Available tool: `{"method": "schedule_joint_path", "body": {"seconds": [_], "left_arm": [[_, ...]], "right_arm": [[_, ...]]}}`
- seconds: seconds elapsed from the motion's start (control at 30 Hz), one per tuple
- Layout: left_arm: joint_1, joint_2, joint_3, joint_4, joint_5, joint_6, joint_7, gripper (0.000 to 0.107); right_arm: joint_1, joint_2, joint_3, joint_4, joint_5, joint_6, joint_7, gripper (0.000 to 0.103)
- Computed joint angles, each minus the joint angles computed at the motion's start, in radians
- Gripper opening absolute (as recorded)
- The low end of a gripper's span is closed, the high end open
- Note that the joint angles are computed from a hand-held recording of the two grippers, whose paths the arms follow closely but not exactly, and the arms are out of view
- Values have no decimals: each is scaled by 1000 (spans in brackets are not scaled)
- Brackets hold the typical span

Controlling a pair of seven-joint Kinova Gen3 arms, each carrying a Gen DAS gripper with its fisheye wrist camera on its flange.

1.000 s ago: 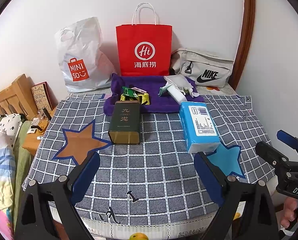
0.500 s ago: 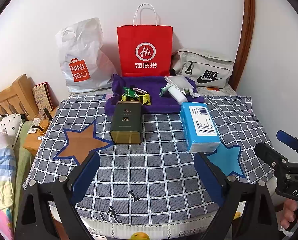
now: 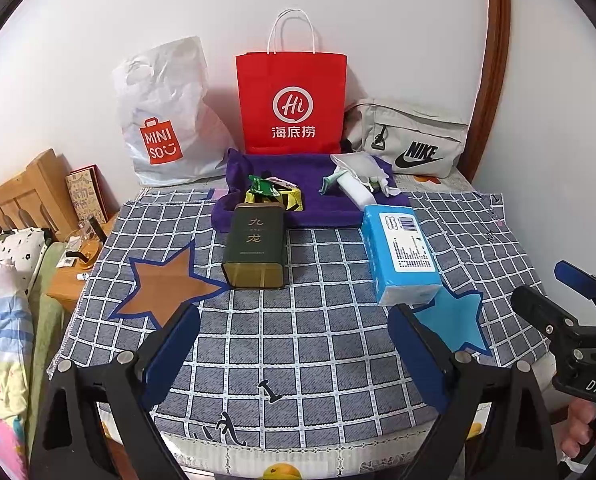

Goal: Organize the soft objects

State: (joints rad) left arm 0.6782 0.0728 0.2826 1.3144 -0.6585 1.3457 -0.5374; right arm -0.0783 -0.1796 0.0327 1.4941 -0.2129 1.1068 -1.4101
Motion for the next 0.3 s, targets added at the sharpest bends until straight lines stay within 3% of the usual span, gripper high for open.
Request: {"method": "schedule_joint_path", "body": {"seconds": [0.3], "left_arm": [[-5, -4, -3, -6, -7, -2, -20, 95]], "right_arm": [[-1, 4, -1, -10, 4, 8, 1, 101]]}}
